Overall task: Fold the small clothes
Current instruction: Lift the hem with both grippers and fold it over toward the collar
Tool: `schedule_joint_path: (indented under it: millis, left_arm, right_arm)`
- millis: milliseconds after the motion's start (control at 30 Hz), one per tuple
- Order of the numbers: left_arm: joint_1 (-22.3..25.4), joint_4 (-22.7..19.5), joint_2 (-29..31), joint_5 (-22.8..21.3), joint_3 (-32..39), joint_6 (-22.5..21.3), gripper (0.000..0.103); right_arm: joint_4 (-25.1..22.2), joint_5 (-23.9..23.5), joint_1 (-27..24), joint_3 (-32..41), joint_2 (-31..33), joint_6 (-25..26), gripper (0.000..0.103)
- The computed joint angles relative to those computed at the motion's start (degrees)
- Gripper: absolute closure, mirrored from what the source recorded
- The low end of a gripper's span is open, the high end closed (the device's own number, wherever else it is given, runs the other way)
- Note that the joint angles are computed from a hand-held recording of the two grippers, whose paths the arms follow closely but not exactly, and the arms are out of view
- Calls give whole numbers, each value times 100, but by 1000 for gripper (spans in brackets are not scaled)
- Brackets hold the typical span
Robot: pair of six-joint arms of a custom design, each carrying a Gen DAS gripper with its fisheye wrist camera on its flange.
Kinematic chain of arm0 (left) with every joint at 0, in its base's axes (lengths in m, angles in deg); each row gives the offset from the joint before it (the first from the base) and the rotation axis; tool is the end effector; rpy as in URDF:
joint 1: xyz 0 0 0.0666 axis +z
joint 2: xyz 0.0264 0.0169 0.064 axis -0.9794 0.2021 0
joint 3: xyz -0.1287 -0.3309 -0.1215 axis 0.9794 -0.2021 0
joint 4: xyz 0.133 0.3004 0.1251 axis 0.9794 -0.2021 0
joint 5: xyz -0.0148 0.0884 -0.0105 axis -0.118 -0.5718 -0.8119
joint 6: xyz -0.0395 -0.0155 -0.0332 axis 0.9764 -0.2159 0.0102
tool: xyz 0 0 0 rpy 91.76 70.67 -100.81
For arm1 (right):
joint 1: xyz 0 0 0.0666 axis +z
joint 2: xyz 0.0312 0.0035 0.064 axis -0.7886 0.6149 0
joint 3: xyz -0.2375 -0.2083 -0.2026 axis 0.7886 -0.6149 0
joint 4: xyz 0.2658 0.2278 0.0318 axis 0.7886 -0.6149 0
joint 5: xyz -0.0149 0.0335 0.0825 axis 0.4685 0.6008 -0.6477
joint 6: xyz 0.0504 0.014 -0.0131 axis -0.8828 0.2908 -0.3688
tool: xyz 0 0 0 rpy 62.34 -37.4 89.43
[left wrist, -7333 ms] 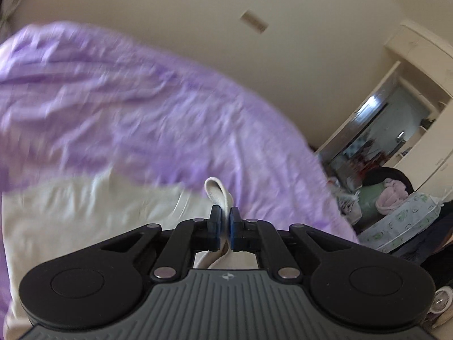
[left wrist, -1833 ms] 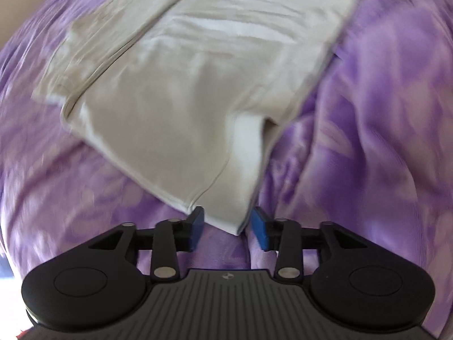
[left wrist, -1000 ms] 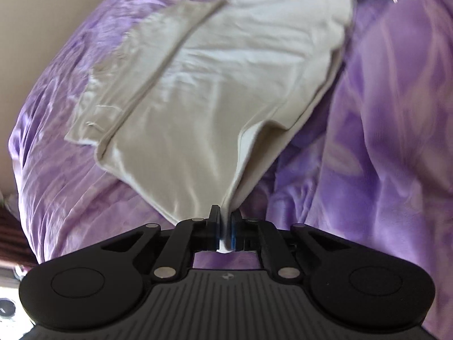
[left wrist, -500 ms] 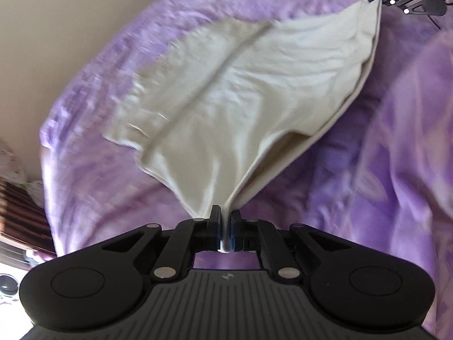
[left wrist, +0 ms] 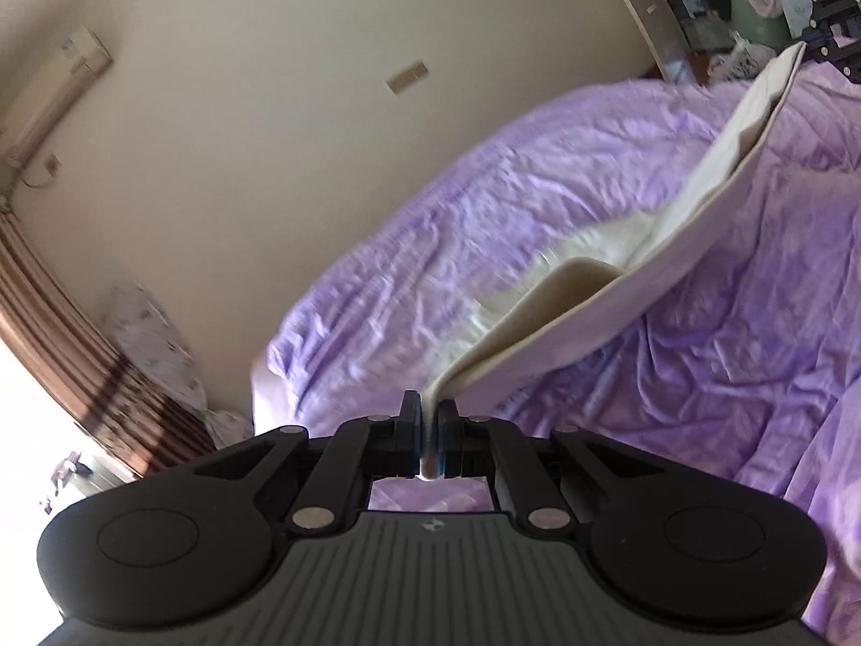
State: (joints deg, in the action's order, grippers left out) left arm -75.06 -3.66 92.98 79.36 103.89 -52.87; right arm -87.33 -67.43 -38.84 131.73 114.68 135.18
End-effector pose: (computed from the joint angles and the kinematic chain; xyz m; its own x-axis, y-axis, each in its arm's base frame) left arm 0.3053 0.0230 0.6180 -0.5036 0.5582 -0.6594 0.1194 0.8009 0.5868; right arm 0.3773 0.0922 0.5894 0.0326 -0.7767 -0.6290 -0.4739 0.5421 -0.6939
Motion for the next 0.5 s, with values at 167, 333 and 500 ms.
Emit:
schedule_joint_path:
  millis: [167, 333, 500]
  left_arm:
    - [-64, 31, -150, 44, 83, -138, 98]
    - [-114, 198, -76, -167, -157, -165, 98]
    - [67, 417, 231, -25, -88, -88, 98]
  right_arm:
    - [-110, -172, -48, 55, -249, -237, 103]
    - [-103, -130, 24, 48, -177, -412, 103]
    - [-113, 24, 107, 346, 250, -600, 103]
